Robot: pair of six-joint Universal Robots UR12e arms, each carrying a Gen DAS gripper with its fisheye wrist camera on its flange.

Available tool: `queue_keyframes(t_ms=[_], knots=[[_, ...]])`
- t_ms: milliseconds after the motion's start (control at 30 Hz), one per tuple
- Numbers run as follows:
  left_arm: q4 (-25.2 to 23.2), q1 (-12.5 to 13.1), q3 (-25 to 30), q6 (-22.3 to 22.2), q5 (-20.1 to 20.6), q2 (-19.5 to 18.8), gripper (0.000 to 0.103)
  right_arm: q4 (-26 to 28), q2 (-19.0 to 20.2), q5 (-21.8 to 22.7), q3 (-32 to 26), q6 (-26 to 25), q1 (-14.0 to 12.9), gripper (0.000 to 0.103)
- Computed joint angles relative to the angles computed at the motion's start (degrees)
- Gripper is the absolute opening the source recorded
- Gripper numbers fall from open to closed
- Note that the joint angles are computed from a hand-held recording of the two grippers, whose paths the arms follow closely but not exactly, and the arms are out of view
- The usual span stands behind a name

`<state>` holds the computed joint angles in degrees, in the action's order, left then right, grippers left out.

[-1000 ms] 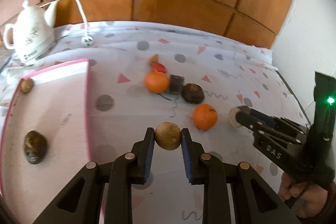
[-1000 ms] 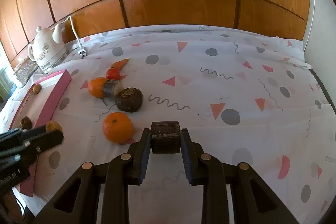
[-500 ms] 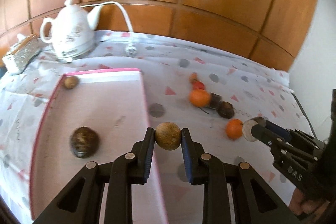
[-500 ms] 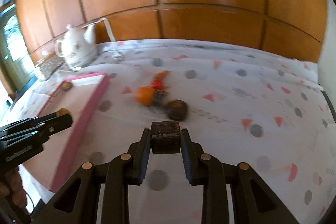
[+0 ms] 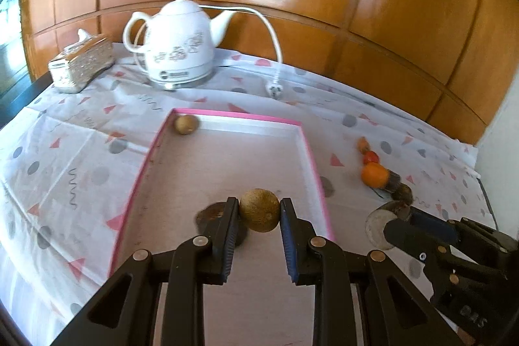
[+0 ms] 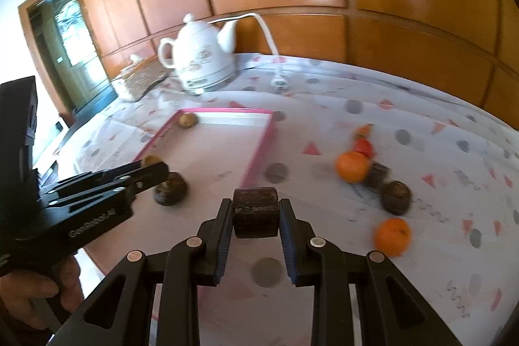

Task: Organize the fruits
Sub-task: 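Carry the tan fruit into the tray with the left tool while the right tool drops the cylinder there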

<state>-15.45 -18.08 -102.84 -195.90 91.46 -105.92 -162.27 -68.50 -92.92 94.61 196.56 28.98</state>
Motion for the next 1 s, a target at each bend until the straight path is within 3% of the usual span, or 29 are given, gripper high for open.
queue_keyframes(t_ms=[167, 567, 633, 767, 1000], knots=[[-0.2, 0.9, -0.7, -0.7, 0.7, 0.3, 0.026, 1.3, 1.3, 1.8, -2.1, -1.5, 0.7, 0.028], [-1.9, 2.5, 0.7, -0.2, 4.0, -0.8, 0.026, 4.7, 4.6, 2.3, -7.0, 0.6, 1.5, 0.028], [-2.4, 2.8, 1.1, -0.5, 4.4, -1.0, 0.032, 5.2, 5.3, 1.8, -8.0, 0.7, 1.7, 0.028], [-1.3, 3.0, 0.4, -1.8, 4.5, -0.7, 0.054, 5.6, 6.3, 1.1, -9.0, 0.9, 1.8, 0.029], [-0.9, 2.5, -1.5, -3.5, 4.6, 0.4, 0.056, 5.1, 6.0, 0.3, -8.3, 1.8, 2.1, 0.031]])
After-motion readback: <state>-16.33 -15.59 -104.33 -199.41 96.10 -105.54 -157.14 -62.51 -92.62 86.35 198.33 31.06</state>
